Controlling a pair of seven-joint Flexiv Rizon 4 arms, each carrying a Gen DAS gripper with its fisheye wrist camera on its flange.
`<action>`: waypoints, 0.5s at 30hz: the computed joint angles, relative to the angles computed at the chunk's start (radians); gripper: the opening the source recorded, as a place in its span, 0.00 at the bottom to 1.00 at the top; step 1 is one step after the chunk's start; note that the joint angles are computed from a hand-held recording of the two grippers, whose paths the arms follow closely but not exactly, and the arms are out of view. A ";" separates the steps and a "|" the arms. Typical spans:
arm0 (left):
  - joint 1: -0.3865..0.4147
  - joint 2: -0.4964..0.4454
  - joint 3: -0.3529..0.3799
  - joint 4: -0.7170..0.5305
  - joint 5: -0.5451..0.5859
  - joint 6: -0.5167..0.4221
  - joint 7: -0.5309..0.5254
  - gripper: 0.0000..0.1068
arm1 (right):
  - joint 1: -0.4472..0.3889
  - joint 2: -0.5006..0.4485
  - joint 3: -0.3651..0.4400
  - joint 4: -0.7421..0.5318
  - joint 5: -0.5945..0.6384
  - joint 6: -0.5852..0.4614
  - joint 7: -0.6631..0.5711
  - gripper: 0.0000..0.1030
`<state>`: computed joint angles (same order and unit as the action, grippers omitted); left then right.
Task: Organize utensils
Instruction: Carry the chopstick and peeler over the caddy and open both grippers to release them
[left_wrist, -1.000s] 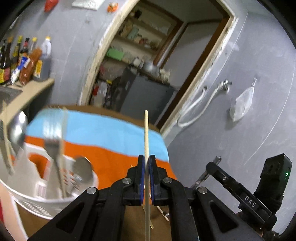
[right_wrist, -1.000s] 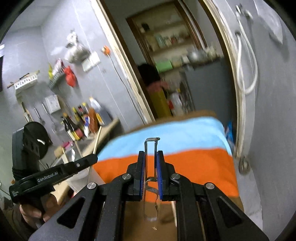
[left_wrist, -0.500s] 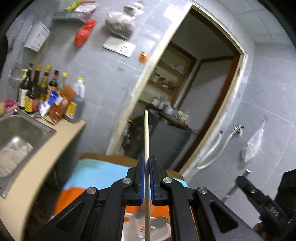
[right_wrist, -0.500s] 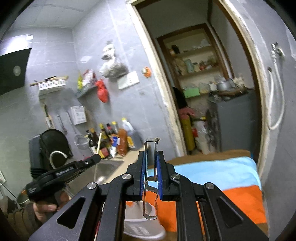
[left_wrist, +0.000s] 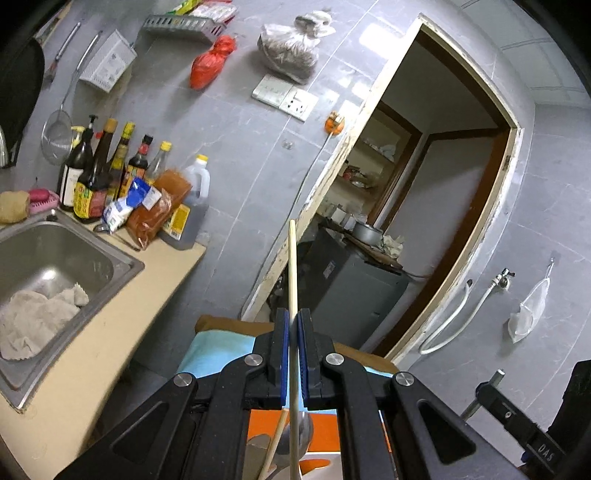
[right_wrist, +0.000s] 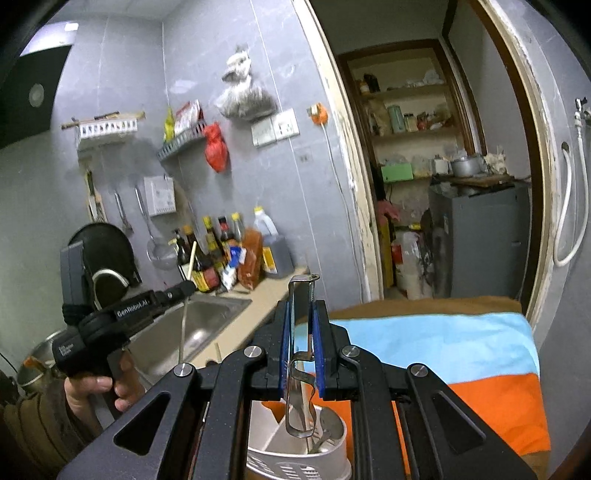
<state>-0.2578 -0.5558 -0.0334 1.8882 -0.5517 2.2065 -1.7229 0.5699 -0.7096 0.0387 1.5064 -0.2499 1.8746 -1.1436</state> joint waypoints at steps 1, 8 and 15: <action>0.003 -0.006 -0.003 -0.002 0.005 0.001 -0.004 0.05 | -0.001 -0.006 0.001 -0.005 -0.001 -0.009 0.002 0.10; -0.024 -0.053 0.009 -0.034 -0.024 -0.004 0.028 0.05 | -0.022 -0.040 0.028 -0.027 -0.015 -0.057 0.023 0.10; -0.070 -0.078 0.032 -0.057 -0.077 0.012 0.110 0.05 | -0.020 -0.055 0.024 -0.030 -0.021 -0.066 0.037 0.10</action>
